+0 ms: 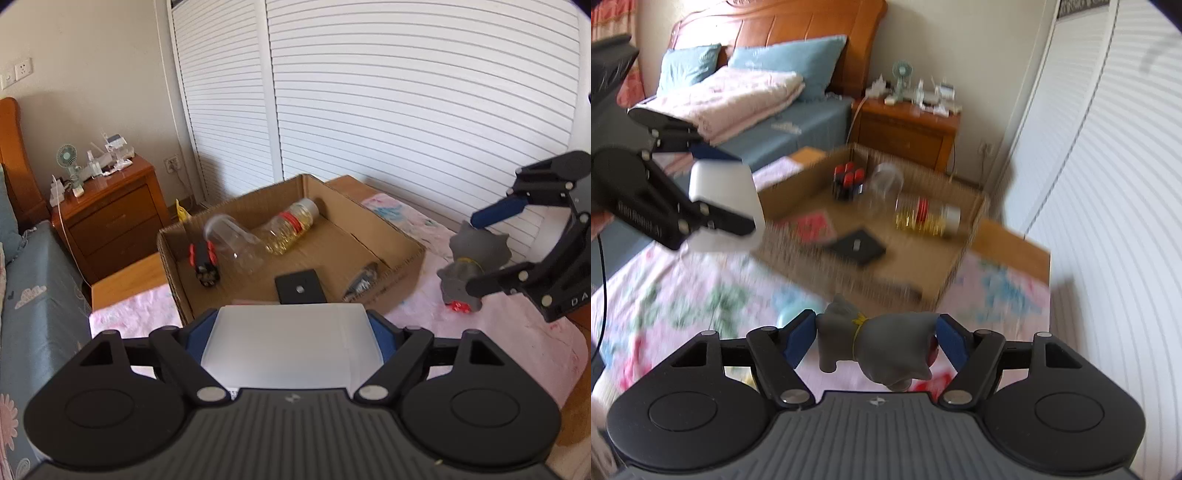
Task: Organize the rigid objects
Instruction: 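Place the grey cat in the box with the right tool while left drops the white container in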
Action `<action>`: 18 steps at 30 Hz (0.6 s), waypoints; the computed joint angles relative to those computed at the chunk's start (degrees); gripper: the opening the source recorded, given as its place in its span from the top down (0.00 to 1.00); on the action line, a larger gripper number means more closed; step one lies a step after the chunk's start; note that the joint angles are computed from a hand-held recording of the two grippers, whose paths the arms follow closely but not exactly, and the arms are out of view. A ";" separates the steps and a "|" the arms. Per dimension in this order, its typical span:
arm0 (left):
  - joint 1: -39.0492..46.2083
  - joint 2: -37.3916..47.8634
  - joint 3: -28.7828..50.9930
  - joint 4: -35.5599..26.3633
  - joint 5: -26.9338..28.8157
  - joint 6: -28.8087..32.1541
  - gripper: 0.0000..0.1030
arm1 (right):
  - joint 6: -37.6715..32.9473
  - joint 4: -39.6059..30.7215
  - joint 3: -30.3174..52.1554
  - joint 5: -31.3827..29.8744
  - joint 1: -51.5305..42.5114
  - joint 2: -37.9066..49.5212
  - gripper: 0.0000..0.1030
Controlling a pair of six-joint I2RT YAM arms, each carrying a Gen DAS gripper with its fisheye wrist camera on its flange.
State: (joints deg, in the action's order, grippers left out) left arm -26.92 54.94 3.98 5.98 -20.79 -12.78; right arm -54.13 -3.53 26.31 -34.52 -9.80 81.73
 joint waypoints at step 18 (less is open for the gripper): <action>18.07 21.78 6.40 17.97 9.07 7.53 0.20 | 25.45 12.98 15.17 9.42 16.10 18.59 0.00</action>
